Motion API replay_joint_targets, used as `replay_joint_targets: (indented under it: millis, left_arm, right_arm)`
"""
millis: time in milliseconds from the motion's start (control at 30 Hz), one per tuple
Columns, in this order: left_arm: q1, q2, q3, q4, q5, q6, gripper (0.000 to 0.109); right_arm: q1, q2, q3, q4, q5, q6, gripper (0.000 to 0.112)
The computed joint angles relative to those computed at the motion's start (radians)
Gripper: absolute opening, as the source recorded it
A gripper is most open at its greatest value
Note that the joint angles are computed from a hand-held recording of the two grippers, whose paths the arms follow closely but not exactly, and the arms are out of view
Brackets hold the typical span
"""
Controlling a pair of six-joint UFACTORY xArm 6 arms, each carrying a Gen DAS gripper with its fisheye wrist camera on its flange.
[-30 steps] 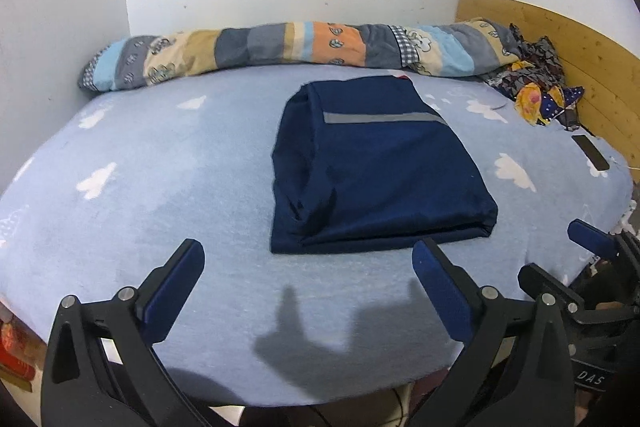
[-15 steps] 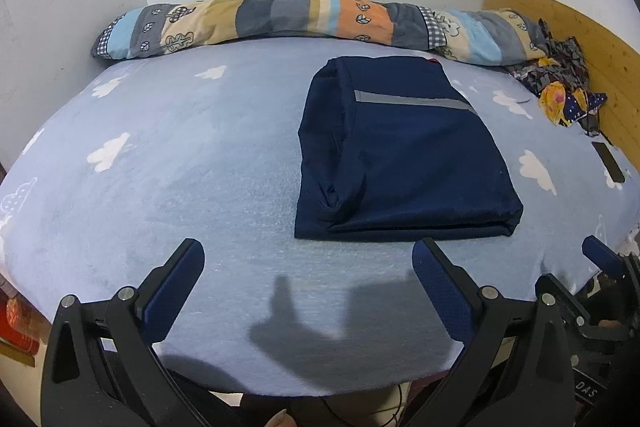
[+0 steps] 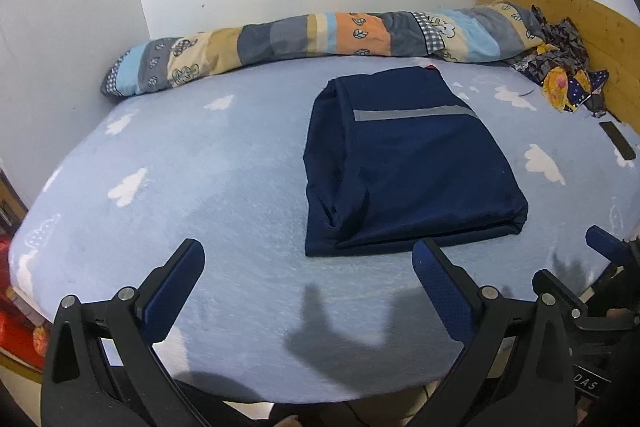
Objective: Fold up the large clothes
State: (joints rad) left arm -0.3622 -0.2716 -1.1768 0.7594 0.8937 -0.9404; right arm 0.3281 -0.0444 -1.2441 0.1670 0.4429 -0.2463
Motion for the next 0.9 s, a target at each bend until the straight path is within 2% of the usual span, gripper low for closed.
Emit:
replay_joint_targets:
  millis: [133, 900]
  left_arm:
    - [-0.021, 0.017, -0.023, 0.036, 0.054, 0.002, 0.103]
    - [-0.030, 0.048, -0.061, -0.003, 0.123, 0.035, 0.103]
  right_arm:
    - [-0.004, 0.004, -0.004, 0.006, 0.003, -0.005, 0.089]
    - [-0.007, 0.012, -0.008, 0.018, 0.010, -0.019, 0.089]
